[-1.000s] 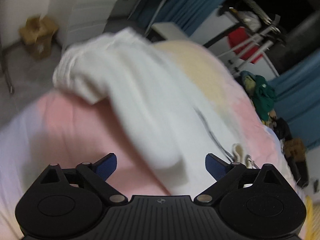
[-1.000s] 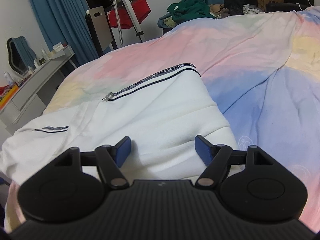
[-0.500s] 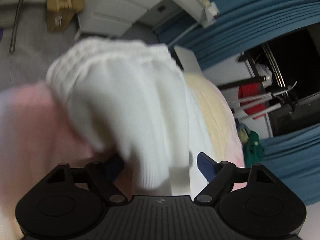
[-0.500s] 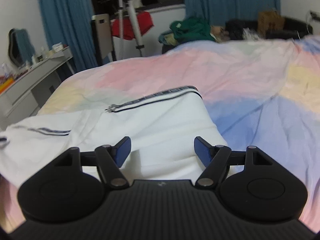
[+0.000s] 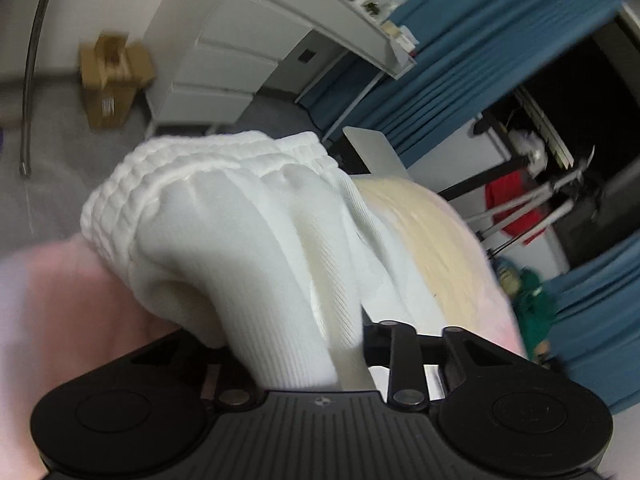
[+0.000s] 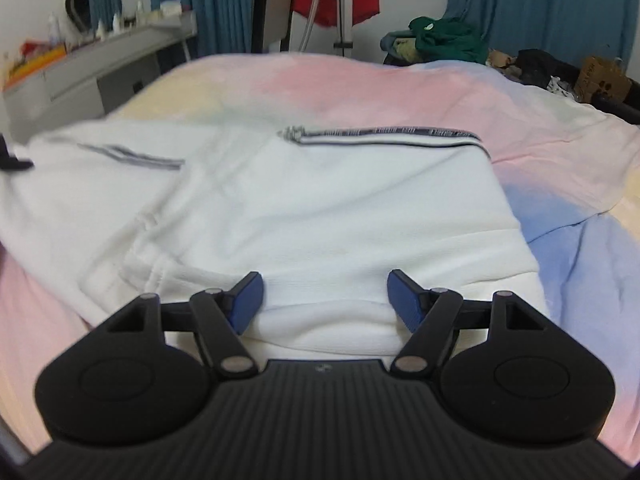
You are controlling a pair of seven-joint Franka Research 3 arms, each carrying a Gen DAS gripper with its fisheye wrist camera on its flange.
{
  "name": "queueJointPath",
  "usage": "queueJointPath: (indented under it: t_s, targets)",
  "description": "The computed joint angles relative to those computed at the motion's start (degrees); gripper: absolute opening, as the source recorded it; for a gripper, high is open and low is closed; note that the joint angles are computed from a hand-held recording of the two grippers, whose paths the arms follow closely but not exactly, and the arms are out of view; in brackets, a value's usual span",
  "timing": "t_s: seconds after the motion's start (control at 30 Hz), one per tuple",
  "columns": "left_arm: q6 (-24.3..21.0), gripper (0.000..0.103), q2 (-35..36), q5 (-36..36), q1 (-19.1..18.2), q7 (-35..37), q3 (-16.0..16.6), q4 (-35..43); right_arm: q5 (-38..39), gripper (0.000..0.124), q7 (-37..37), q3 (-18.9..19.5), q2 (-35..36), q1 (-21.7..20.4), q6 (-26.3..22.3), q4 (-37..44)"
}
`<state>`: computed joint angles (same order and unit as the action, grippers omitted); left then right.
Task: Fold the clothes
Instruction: 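Grasp the elastic waistband with the left gripper and lift it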
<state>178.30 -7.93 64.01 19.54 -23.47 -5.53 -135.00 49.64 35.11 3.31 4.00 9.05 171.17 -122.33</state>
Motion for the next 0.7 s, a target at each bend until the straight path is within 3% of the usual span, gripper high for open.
queueJointPath:
  t_s: [0.13,0.33,0.6,0.7]
  targets:
    - [-8.4,0.023,-1.1,-5.9,-3.6,9.9,-0.4,1.6,3.4,0.073,-0.5,-0.2,-0.8,-0.7,-2.8,0.7]
    - [-23.2,0.019,-2.6,-10.1,-8.6,15.2,-3.1,7.2,12.9,0.071,0.0,-2.6,-2.5,-2.3,-8.6,1.9]
    - [-40.3,0.019,1.7,5.5,-16.7,12.3,-9.3,20.1,15.7,0.071,18.3,-5.4,-0.8,-6.0,-7.8,4.7]
    - [-46.9,0.018,6.3,13.6,-21.3,10.2,-11.3,25.2,20.2,0.072,20.2,-5.6,-0.1,-7.6,-5.1,5.8]
